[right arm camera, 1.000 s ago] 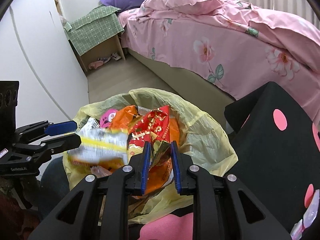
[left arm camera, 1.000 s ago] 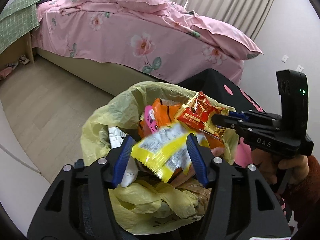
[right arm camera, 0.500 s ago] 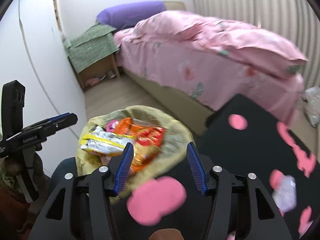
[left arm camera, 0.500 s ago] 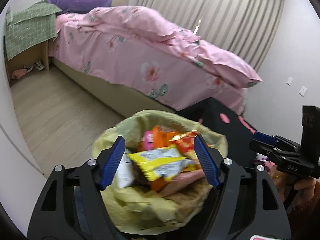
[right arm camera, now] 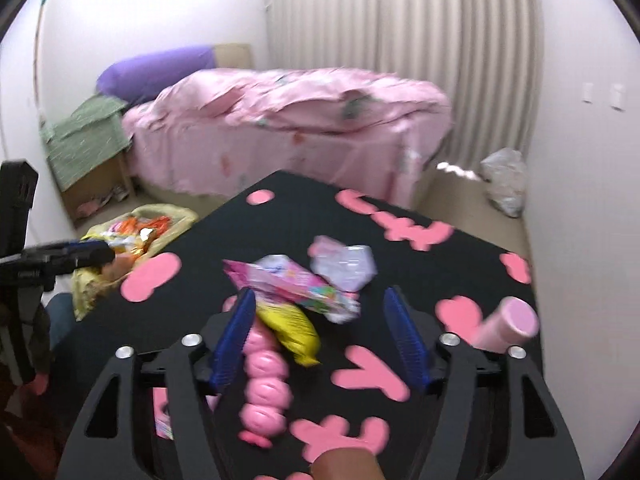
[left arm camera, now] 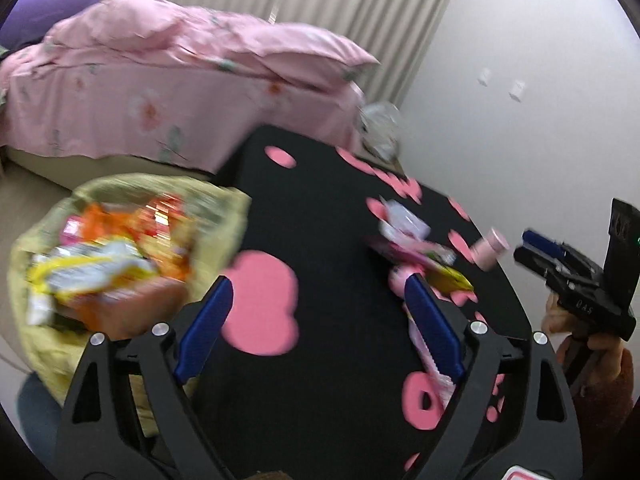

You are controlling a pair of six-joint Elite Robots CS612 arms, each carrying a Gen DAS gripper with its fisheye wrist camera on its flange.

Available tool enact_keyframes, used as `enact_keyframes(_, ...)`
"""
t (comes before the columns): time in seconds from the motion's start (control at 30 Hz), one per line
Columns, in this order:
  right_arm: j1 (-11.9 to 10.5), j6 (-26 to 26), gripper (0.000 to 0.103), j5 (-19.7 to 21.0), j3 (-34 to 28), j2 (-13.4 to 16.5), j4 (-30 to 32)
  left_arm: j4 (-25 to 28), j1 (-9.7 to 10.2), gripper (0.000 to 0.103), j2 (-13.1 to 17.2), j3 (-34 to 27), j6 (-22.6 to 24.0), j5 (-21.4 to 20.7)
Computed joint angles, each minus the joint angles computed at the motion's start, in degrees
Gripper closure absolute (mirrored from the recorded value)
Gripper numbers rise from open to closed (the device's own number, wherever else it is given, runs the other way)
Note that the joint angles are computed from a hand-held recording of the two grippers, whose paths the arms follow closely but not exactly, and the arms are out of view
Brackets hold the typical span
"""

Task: Collect trash
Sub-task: 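Move both tools back over the table and grasp the clear plastic packaging with the right tool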

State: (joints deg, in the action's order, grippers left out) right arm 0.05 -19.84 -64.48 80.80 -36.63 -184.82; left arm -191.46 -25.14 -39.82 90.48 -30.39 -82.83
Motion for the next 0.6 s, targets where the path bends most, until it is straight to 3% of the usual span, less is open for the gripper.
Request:
enact_keyframes(0.03,-0.61,0.82,0.039,0.94,0.38,0.1,-0.71,0.99,-0.29,0.02,0.2,-0.56,0.52,-0.47)
enact_keyframes(0.17,-1.73,-0.84,0.039,1.78,0.8,-0.38,6.0,2.57,-1.34,0.02,1.47,-3.2,3.54,-1.55)
enact_keyframes(0.27,-1.94,-1.31,0.039,-0.36,1.83,-0.18,4.2,2.78,-1.47,0.02,3.18,-6.75,7.53,-3.18)
enact_keyframes(0.37,-1.9,-0.05,0.039,-2.04,1.91,0.28,2.55,6.19,-1.31,0.02,5.2,-11.71,10.85,-4.78)
enact_keyframes(0.5,-1.36,1.81,0.039,-4.29,-0.73,2.14,1.7,10.58,-1.67,0.02,5.92,-14.24,7.88,-2.37)
enact_keyframes(0.6,-0.74,2.78,0.039,-4.51,-5.24,4.26,5.13,11.78,-2.33,0.02,5.16,-12.77,5.34,0.84)
